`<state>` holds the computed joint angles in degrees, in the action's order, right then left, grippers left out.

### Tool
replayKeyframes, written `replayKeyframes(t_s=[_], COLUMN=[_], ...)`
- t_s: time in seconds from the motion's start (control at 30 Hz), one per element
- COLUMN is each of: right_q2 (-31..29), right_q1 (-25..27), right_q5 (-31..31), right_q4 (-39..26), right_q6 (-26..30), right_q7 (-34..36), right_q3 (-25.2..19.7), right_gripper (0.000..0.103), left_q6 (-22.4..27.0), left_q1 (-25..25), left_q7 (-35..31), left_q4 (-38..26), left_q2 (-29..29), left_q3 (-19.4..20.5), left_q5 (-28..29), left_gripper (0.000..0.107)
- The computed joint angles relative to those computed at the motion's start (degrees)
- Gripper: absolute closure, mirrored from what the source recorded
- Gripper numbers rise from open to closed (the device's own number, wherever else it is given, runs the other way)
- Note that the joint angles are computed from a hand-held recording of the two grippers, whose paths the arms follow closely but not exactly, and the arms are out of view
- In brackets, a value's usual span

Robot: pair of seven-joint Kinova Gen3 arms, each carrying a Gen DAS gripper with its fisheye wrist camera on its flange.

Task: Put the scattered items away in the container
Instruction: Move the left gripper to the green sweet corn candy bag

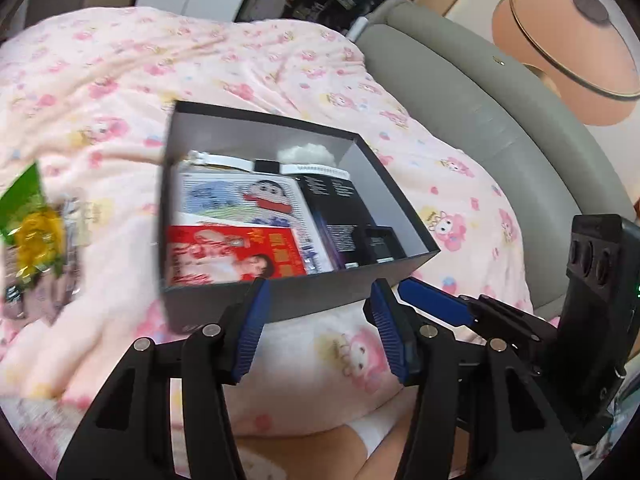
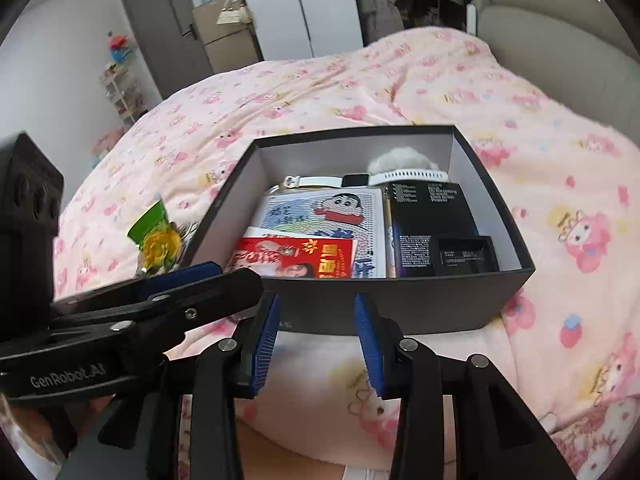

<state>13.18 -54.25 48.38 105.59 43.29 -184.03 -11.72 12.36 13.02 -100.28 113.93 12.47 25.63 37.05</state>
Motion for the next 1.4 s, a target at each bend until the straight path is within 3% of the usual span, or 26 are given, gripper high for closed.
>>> replayKeyframes(t_s=[0.1,0.17,0.27,0.4,0.5,0.6,0.83,0.9,0.97,1.1,1.17,1.23,1.33,1.4], right_q2=[0.77,1.97,4.38,6.98,9.34,11.81,23.96,27.69,31.37,37.35,40.31,43.12,46.74,48.63], right_q1=[1.09,3.71,8.32,8.51,9.43,13.38,9.05,7.66,7.53,4.28,3.10,4.02,4.93,4.77], right_q5=[1.93,3.71,2.28,0.72,-4.59,-9.82,-20.84,-25.43,-30.09,-39.12,-42.30,-45.04,-44.00,-45.65], right_q4=[-1.11,-2.21,-5.32,-8.45,-12.28,-16.49,-34.89,-40.20,-45.51,-56.12,-61.43,-66.35,-71.86,-74.55], right_q6=[-0.31,-0.92,-3.10,-6.78,-6.61,-9.61,-1.86,0.80,2.58,7.65,11.68,14.93,18.45,19.45], right_q7=[-0.11,-0.38,4.69,9.34,15.32,22.06,38.35,43.01,47.48,51.24,51.92,54.32,56.40,58.01], right_q3=[-3.07,-7.61,-13.46,-13.17,-12.30,-15.09,-10.91,-8.26,-6.62,2.47,6.27,5.82,2.99,3.61], right_gripper=[0.068,0.068,0.068,0.068,0.068,0.068,0.068,0.068,0.068,0.068,0.068,0.068,0.066,0.064], left_q6=[2.26,1.57,2.29,9.74,12.02,14.76,15.55,15.73,16.47,17.87,21.64,25.57,30.63,34.13], left_q1=[4.48,3.89,-3.30,-13.92,-21.87,-29.83,-48.42,-51.62,-50.57,-40.49,-36.28,-34.27,-30.00,-30.55], left_q7=[6.99,11.21,14.26,17.36,11.15,4.16,-12.15,-16.81,-21.48,-23.25,-25.81,-30.30,-33.41,-36.71], left_q4=[2.78,5.19,8.44,10.76,13.10,13.26,13.58,12.81,11.50,6.58,4.55,3.27,1.02,0.01], left_q2=[-4.65,-7.47,-11.89,-15.67,-17.20,-15.26,-8.17,-4.48,-0.82,5.83,8.19,10.50,13.79,16.75], left_q3=[-6.85,-7.12,-3.15,-3.07,-3.13,-3.05,7.61,10.17,8.55,-0.76,-6.01,-10.25,-17.86,-19.29], left_q5=[-2.60,-5.94,-5.48,-8.17,-4.27,0.05,10.20,12.75,16.03,16.08,17.76,21.64,25.73,29.61], left_gripper=[0.055,0.055,0.053,0.053,0.053,0.053,0.054,0.054,0.054,0.054,0.054,0.054,0.054,0.054])
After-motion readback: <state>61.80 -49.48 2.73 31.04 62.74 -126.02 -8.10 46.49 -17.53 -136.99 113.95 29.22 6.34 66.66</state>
